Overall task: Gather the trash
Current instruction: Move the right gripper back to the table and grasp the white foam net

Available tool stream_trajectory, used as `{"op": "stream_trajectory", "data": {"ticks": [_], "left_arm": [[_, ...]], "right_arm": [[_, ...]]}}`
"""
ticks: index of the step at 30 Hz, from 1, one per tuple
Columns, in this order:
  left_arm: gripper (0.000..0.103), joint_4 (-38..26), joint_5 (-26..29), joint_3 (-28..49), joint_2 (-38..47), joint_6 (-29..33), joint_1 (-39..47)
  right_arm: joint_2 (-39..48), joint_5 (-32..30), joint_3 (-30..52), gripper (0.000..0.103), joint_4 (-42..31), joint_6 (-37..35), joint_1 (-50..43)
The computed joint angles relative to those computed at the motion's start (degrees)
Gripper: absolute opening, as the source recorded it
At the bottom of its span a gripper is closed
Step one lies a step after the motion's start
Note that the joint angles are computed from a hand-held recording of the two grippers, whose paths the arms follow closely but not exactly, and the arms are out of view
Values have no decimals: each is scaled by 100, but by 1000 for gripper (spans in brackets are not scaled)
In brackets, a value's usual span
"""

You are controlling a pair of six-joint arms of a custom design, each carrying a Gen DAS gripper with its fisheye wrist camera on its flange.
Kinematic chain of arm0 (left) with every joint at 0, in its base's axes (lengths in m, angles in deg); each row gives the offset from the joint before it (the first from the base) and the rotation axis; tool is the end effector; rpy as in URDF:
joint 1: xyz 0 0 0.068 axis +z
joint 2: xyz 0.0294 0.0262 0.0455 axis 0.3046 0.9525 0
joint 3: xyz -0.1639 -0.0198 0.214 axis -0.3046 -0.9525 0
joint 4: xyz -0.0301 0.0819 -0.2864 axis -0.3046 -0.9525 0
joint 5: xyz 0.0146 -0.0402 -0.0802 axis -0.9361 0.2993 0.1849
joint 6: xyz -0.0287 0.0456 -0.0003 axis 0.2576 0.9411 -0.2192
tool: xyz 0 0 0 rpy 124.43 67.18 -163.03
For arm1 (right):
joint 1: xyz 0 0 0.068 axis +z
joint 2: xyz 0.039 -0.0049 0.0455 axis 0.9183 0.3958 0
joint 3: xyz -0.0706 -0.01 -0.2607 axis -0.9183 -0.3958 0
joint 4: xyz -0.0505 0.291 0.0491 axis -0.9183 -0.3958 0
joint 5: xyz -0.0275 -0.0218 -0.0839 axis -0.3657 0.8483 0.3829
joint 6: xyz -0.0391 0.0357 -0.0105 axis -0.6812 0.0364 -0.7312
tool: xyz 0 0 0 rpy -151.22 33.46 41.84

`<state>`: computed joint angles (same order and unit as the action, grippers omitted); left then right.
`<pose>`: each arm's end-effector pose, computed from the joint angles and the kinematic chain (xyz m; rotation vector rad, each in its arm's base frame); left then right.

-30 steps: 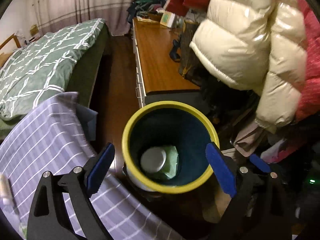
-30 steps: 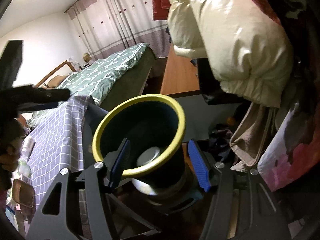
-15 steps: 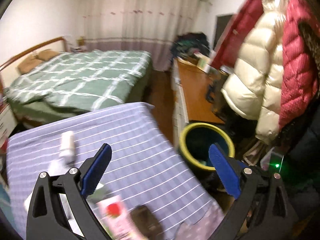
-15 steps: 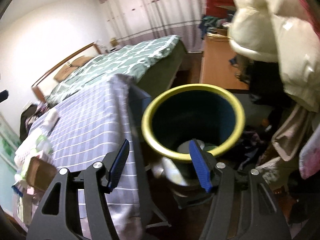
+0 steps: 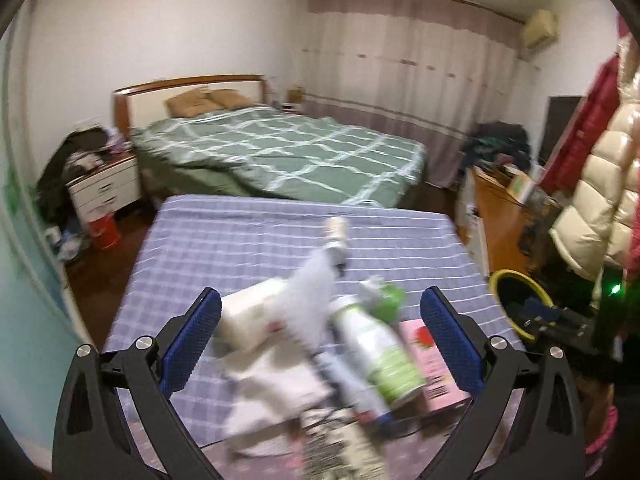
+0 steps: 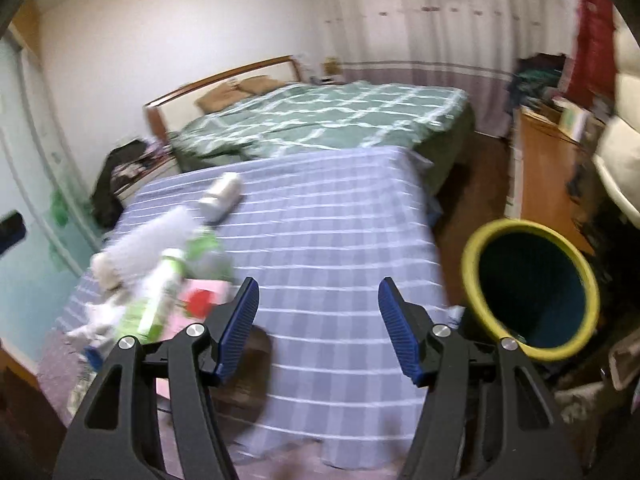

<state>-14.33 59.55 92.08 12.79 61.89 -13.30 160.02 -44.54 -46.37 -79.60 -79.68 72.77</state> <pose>0.2457 -0.1351 0.1866 0.0394 2.1656 -0.1752 0.2676 0.0328 0.1252 -0.0200 2.2509 0.2707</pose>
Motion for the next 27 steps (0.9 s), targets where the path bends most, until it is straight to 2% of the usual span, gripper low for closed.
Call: {"op": "stream_trajectory", "data": {"ticks": [4,8,15,17,23,26,27], "left_arm": [[98,54,106,-556,-492,-66,404],[98,25,124,-897,-939,-54,694],[98,-251,-227,-1270,-1836,35,1027],[98,-311,-168,-1350,-2014,89,1182],[98,-242,113,-1398,-1945,236,1440],[98,-88,266,-1437,-1796,252,1511],[98,-17,328,-1448,-1725,247,1538]], "right_arm": [[331,150,467,59,-63,26,786],[1099,-58,1319,59,-393,-57,1372],[2347,349,2658,59,-710,-67,2600],[2736,564,3060,59,-840,-75,2852],[3701,1043,4161,58,-1436,-13,3169],[4049,1189,4546,52,-1716,6,3205],[4141,1249,4634,46,-1767,7,3223]]}}
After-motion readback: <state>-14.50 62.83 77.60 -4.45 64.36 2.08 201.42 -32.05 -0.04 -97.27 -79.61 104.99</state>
